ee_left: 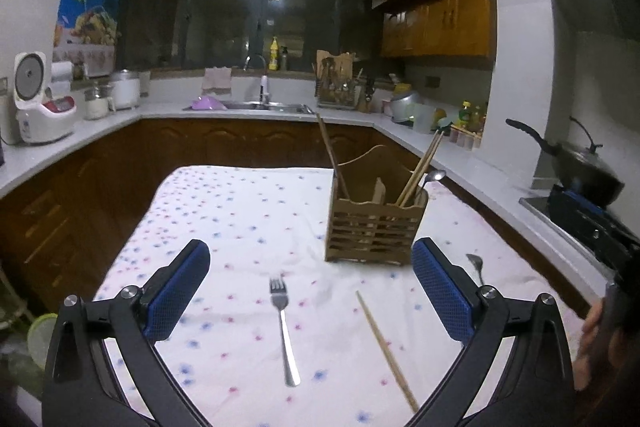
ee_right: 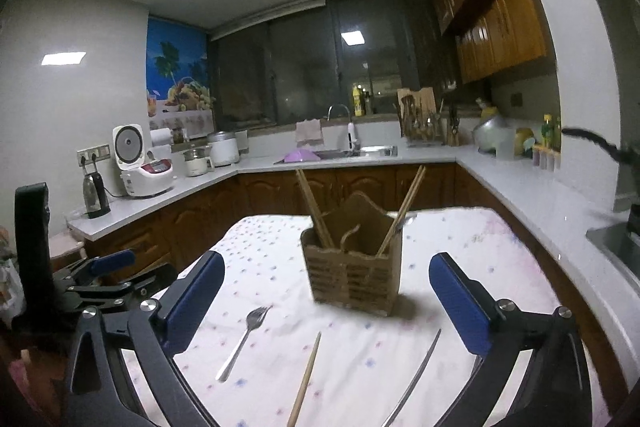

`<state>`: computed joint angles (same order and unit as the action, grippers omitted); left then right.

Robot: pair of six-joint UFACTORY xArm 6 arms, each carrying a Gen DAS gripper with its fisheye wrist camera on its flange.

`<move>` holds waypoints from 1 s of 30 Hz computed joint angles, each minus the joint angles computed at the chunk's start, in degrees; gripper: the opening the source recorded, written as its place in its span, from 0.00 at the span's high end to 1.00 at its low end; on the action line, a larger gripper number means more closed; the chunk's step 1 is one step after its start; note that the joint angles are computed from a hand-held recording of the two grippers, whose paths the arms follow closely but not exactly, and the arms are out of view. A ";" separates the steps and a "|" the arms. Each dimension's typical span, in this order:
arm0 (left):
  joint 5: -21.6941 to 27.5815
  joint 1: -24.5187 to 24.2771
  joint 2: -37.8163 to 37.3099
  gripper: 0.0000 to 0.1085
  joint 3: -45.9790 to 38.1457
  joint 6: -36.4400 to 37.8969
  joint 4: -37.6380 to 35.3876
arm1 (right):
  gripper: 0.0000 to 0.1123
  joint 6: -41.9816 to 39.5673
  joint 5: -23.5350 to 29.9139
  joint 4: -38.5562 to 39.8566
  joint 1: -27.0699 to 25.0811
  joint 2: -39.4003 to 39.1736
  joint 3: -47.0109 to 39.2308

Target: Organize utensils

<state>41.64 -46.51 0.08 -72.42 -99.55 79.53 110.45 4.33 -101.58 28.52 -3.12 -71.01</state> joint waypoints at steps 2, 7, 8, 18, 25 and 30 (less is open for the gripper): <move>2.59 -1.35 -0.94 0.05 1.96 -2.79 3.31 | 0.08 -0.04 -0.05 1.08 0.09 -0.70 1.89; 5.72 -3.53 -1.31 0.05 5.53 -5.62 5.40 | 0.08 7.79 4.41 -5.41 1.85 -2.36 7.38; 5.38 -3.61 -1.14 0.05 6.07 -5.79 5.01 | 0.08 10.08 5.24 -7.35 2.25 -2.45 8.25; 9.90 -6.93 1.08 0.05 8.37 -7.51 3.95 | 0.08 18.20 14.93 -15.22 6.22 -5.01 15.33; 11.24 -7.65 1.48 0.05 9.35 -8.27 2.96 | 0.08 20.69 16.74 -16.44 6.76 -6.04 17.49; 13.88 -8.78 1.45 0.05 9.70 -8.93 3.49 | 0.08 24.28 18.29 -19.38 7.50 -7.35 19.24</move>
<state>55.53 -55.29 1.53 -62.71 -108.48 83.02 134.73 22.62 -120.96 36.02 -10.47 -51.78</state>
